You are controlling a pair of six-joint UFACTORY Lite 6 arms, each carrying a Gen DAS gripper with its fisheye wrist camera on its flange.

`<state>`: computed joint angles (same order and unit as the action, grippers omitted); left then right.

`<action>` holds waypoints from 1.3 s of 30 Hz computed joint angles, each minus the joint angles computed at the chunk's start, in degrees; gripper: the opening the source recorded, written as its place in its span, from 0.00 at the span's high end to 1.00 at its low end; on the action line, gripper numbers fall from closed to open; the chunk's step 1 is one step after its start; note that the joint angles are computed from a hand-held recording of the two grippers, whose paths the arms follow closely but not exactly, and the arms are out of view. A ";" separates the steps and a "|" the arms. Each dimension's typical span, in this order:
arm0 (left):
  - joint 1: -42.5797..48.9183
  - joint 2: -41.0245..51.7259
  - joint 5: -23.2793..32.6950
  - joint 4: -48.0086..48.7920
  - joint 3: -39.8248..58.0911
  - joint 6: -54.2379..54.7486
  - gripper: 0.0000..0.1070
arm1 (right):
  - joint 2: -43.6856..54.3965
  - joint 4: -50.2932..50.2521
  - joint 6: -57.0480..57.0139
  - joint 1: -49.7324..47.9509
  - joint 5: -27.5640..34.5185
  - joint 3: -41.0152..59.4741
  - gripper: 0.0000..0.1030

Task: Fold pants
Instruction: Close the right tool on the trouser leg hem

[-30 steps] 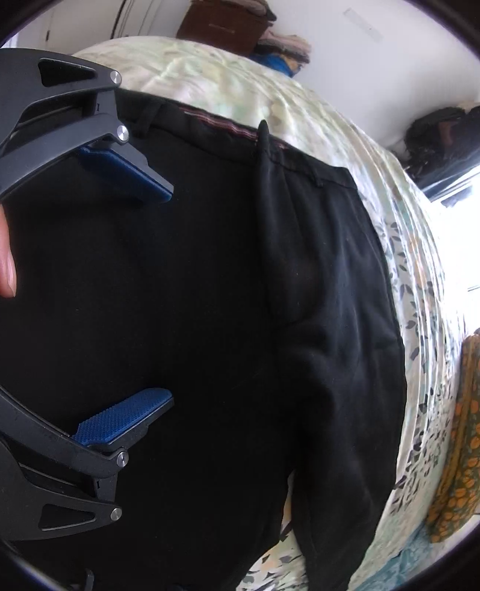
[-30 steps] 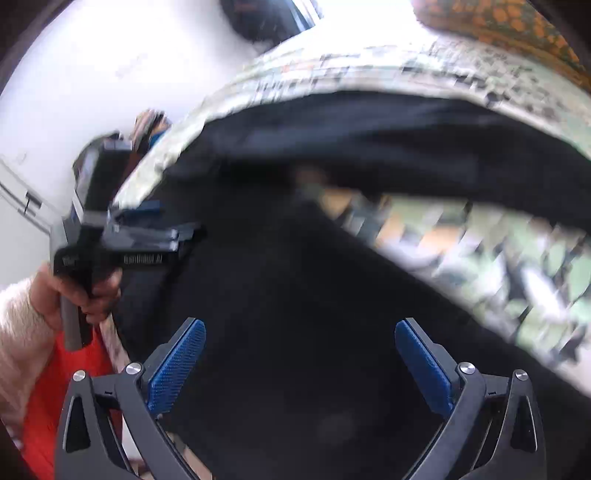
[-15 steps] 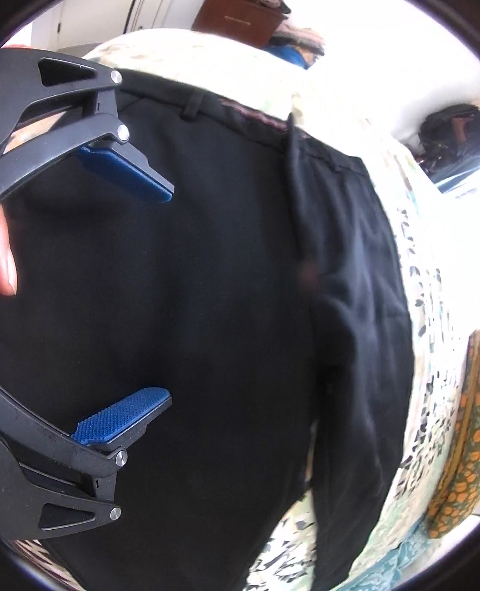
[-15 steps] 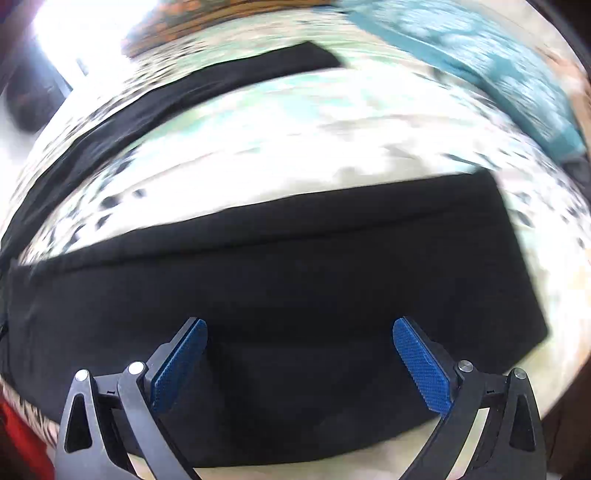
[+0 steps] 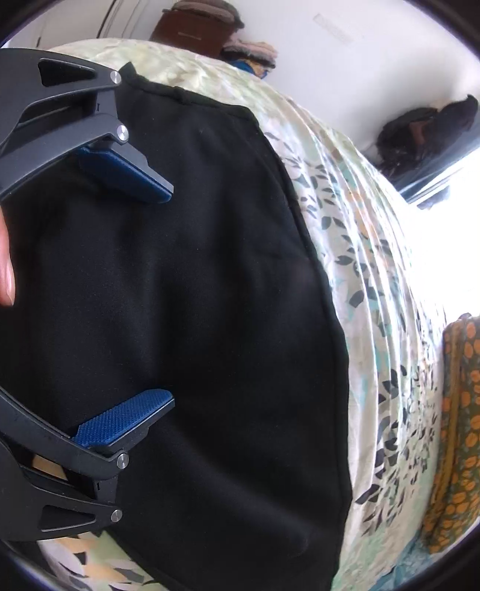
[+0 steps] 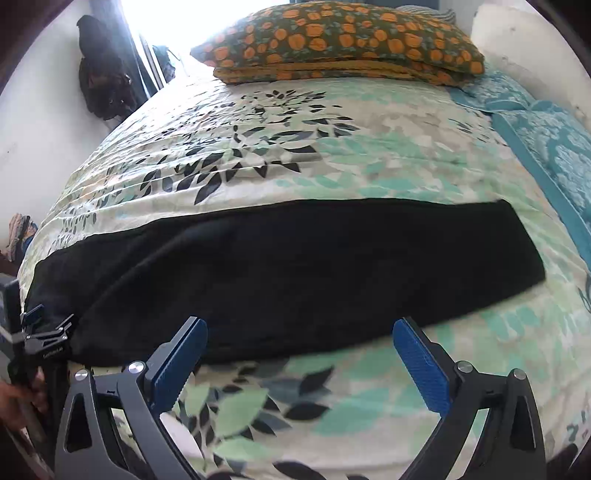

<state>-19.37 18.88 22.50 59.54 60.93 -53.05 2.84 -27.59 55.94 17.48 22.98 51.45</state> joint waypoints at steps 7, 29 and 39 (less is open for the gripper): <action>6.77 2.15 0.62 -31.19 12.96 29.63 0.05 | 12.85 5.99 -11.36 1.50 -1.25 10.33 0.03; 13.61 22.84 -6.03 -41.06 29.52 37.08 0.04 | 23.62 32.02 -59.39 -52.61 12.44 31.19 0.05; 13.62 21.71 -11.68 -29.90 25.47 25.86 0.04 | 41.10 32.11 -59.24 -53.27 19.49 51.62 0.64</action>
